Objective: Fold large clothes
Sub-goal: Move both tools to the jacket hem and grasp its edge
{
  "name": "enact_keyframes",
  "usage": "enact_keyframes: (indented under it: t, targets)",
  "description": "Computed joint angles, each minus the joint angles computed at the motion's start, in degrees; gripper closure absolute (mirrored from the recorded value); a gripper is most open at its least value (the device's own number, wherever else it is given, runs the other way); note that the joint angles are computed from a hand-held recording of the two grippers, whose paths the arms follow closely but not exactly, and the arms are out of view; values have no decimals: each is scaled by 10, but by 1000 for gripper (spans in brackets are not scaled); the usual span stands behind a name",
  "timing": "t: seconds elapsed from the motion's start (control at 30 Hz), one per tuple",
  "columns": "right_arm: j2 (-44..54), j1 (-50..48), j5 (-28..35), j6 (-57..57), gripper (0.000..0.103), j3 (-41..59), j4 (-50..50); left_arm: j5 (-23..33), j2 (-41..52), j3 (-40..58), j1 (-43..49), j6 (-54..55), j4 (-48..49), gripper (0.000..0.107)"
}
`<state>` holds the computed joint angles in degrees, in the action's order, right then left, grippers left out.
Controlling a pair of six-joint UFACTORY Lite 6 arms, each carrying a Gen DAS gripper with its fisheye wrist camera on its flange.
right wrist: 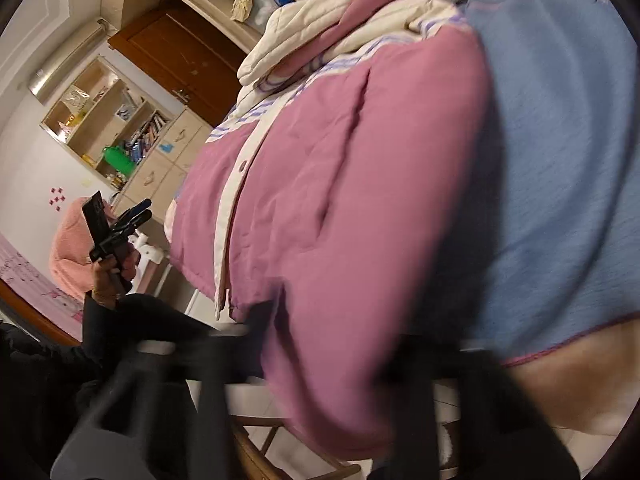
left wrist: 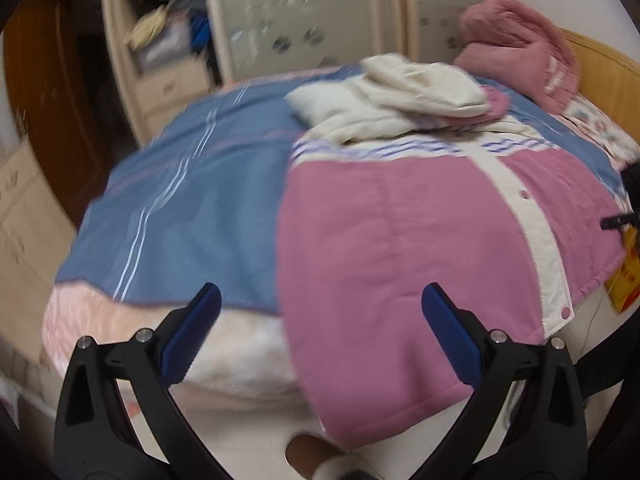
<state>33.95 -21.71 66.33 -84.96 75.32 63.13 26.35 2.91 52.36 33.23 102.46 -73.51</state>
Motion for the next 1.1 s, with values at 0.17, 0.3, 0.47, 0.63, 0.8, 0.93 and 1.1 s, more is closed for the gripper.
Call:
enact_keyframes:
  t: [0.17, 0.3, 0.47, 0.63, 0.8, 0.93, 1.1]
  targets:
    - [-27, -3, 49, -4, 88, -16, 23, 96, 130, 143, 39, -159, 160, 6]
    - [11, -17, 117, 11, 89, 15, 49, 159, 233, 238, 43, -234, 257, 6]
    - [8, -33, 156, 5, 89, 18, 81, 225, 343, 327, 44, -274, 323, 7]
    - [6, -22, 141, 11, 89, 27, 79, 308, 401, 397, 66, -264, 305, 11]
    - [8, -21, 135, 11, 89, 26, 77, 337, 395, 378, 65, -254, 313, 46]
    - [16, -19, 138, 16, 89, 39, 80, 303, 377, 341, 49, -245, 321, 40]
    - [17, -19, 144, 18, 89, 38, 84, 304, 373, 334, 54, -241, 316, 41]
